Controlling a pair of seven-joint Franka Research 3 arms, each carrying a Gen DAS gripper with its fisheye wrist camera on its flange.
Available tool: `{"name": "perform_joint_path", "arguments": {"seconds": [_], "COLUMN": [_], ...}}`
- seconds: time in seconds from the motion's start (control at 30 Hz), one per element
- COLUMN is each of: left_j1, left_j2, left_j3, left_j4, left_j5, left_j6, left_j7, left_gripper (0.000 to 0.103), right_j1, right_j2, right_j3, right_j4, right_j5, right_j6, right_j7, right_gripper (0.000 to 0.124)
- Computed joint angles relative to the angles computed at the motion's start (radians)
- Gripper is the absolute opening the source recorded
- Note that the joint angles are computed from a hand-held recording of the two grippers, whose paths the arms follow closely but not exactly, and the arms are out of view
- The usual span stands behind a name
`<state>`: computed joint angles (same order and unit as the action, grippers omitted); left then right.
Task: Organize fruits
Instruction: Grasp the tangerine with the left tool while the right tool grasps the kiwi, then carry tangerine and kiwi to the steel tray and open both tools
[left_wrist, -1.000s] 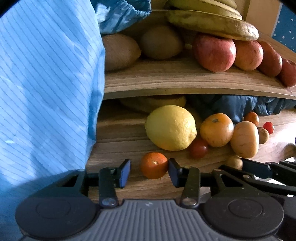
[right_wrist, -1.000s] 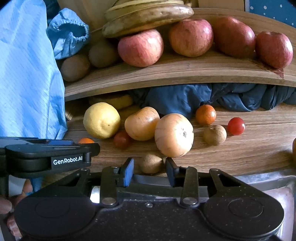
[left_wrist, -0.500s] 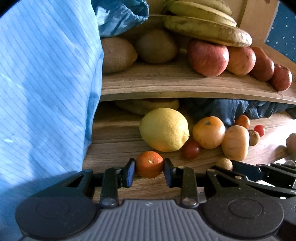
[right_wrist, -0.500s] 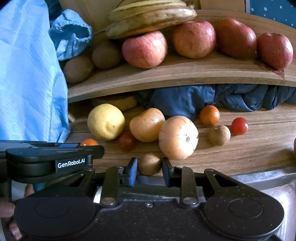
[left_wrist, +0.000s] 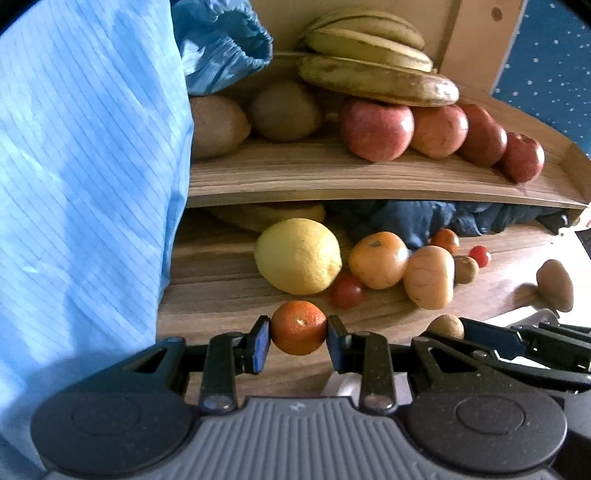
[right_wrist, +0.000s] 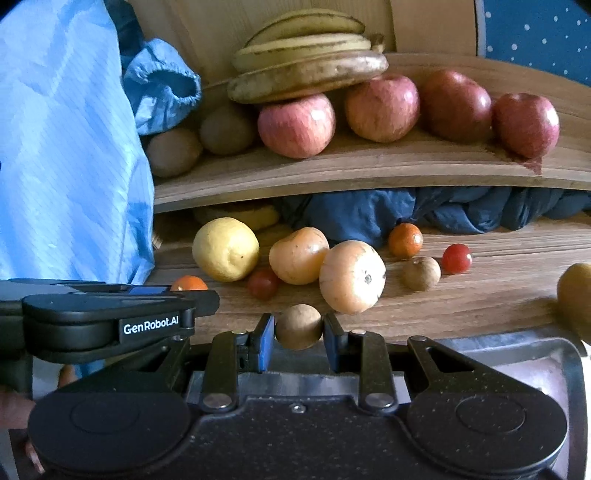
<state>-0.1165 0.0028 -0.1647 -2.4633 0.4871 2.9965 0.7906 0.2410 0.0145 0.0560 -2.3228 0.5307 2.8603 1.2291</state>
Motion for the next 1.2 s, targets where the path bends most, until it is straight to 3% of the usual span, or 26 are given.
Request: {"name": "perform_joint_path", "arguments": {"seconds": [0.23,0.4,0.7,1.2], "left_j1": [-0.024,-0.065,-0.138,-0.197], "left_j2": [-0.081,-0.103,-0.148,-0.212], "left_j3": [-0.009,-0.015,-0.019,-0.044], "left_j4": [-0.078,-0.089,-0.138,-0.165], "left_j5": [-0.113,-0.215,-0.332,-0.379], "left_j6": [0.018,-0.01,-0.025,-0.102], "left_j7": [0.113,0.194,0.29,0.23], "left_gripper": [0.036,0.036,0.036,0.036], "right_j1": [0.002,0.007,0.031,0.023], "right_j2": [-0.075,-0.141,-0.287,-0.406], "right_j3": [-0.008,-0.017,-0.056,-0.072], "right_j4": [-0.063,-0.127,-0.249,-0.344], "right_j5": [0.0,-0.015,0.021,-0.008], "right_j6": [0.009,0.016,-0.043,-0.207], "right_j7": [-0.014,-0.003,-0.067,-0.157], "right_gripper": [0.03,0.03,0.03,0.03]}}
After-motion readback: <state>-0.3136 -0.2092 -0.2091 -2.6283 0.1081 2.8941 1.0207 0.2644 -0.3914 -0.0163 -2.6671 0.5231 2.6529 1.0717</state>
